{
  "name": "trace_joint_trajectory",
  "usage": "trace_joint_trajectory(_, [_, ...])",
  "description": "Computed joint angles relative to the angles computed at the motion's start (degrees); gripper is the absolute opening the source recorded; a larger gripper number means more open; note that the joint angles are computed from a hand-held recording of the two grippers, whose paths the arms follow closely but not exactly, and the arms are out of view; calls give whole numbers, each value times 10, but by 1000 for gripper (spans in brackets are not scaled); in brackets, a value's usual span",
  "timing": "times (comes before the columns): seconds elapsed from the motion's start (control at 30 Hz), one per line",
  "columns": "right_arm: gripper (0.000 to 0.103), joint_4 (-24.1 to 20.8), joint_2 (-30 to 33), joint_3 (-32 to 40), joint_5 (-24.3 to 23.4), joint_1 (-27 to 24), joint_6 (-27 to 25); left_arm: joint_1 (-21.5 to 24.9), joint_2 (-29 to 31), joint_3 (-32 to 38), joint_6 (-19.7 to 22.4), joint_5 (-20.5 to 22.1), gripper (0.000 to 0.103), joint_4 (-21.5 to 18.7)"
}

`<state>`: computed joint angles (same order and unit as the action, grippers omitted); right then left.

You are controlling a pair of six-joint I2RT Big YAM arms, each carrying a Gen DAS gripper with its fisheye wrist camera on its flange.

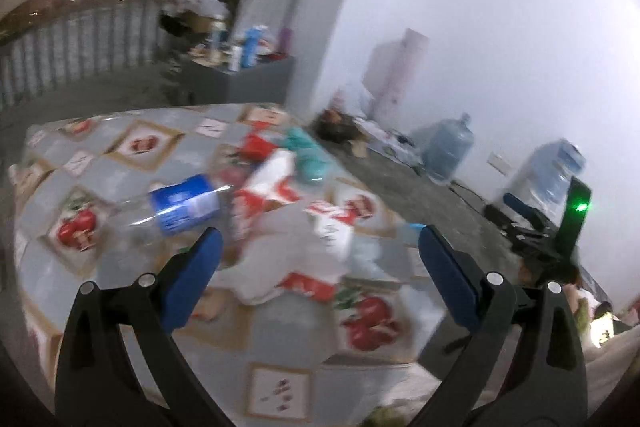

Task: Collect trash
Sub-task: 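Move both open grippers back over the table toward the tissues, then close the left gripper on the white tissue while the right gripper grasps the clear plastic cup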

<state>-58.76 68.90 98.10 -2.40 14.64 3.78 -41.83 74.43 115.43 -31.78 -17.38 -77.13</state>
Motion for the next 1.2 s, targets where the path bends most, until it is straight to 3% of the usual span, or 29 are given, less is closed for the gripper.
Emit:
trace_joint_trajectory(0.17, [96, -17, 13, 1, -22, 31, -4, 2, -64, -96, 13, -59, 94, 18])
trace_joint_trajectory(0.3, [96, -22, 17, -4, -33, 56, -17, -7, -87, -150, 59, -101, 94, 33])
trace_joint_trajectory(0.47, [91, -36, 38, 8, -48, 70, -33, -18, -105, -199, 105, -110, 94, 71])
trace_joint_trajectory(0.73, [85, -47, 125, 96, -121, 56, -64, 9, -98, -237, 200, -46, 94, 144])
trace_joint_trajectory(0.87, [82, -96, 202, 188, -152, 50, -86, 28, -88, -240, 238, -11, 94, 161])
trace_joint_trajectory(1.0, [81, -130, 264, 264, -185, 46, -98, 51, -76, -244, 265, 37, 82, 170])
trace_joint_trajectory(1.2, [81, -176, 335, 348, -211, 54, -165, 89, -49, -236, 264, 116, 66, 159])
